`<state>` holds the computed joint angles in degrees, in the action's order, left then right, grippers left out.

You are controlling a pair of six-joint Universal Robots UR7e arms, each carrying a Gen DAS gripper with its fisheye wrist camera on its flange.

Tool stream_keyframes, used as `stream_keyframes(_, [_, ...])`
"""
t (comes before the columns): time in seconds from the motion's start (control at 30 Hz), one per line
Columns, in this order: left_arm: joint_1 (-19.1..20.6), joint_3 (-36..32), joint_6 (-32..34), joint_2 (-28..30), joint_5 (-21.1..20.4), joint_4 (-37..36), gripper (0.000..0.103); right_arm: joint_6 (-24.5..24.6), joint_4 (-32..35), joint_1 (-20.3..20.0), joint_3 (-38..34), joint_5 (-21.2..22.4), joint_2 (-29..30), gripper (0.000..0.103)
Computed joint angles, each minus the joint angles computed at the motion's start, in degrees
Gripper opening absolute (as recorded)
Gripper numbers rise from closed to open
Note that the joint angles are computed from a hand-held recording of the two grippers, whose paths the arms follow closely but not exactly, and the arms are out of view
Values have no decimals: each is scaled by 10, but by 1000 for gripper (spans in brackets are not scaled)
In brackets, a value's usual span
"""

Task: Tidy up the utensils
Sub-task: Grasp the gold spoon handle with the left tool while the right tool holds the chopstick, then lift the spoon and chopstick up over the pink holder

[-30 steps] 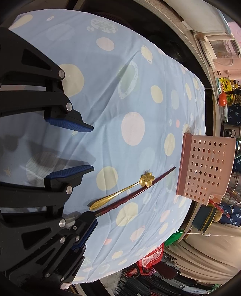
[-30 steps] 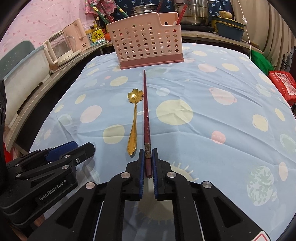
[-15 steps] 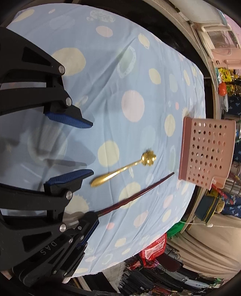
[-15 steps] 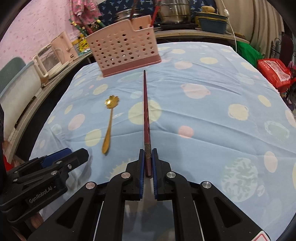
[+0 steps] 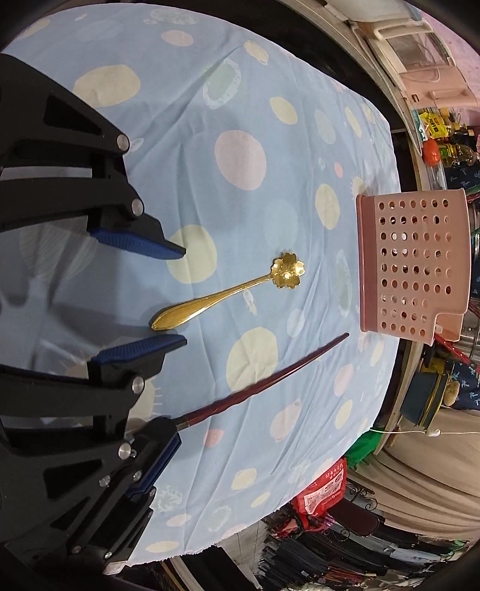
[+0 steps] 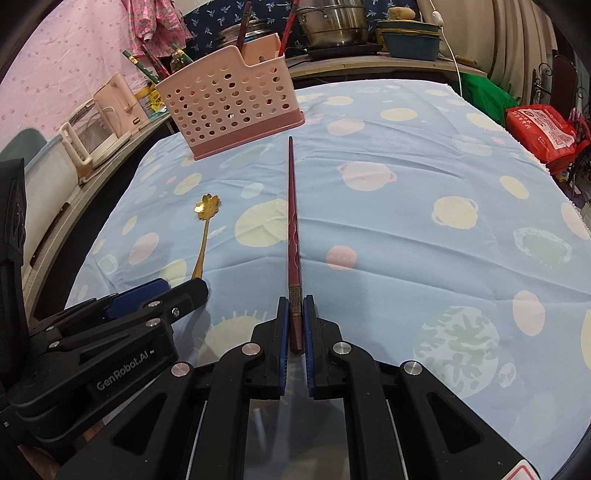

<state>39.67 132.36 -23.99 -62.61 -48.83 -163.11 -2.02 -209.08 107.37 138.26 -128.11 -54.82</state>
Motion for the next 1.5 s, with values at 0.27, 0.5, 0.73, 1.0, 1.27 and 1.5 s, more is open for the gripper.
stream_keyframes(0.27, [5,0,15,-1,-14,-11,11,-6,-5,-1,-1,0,3,7])
stream_keyframes(0.5, [7,16,3,-29,-35,-14,10,-3,-2,6,2,1,0,7])
stream_keyframes(0.73, [-9,36,-13,-66,-29,-6,10,-5,-13,25,12,-1,-10,7])
stream_keyframes(1.0, [-33,48,-30,-104,-16,4,9,-6,-26,52,23,-1,-33,7])
stream_keyframes(1.27, [-55,52,-33,-132,4,8,1,-7,-34,77,28,2,-59,7])
stream_keyframes(1.5, [-67,38,-29,-152,19,32,1,-15,-35,101,22,2,-84,7])
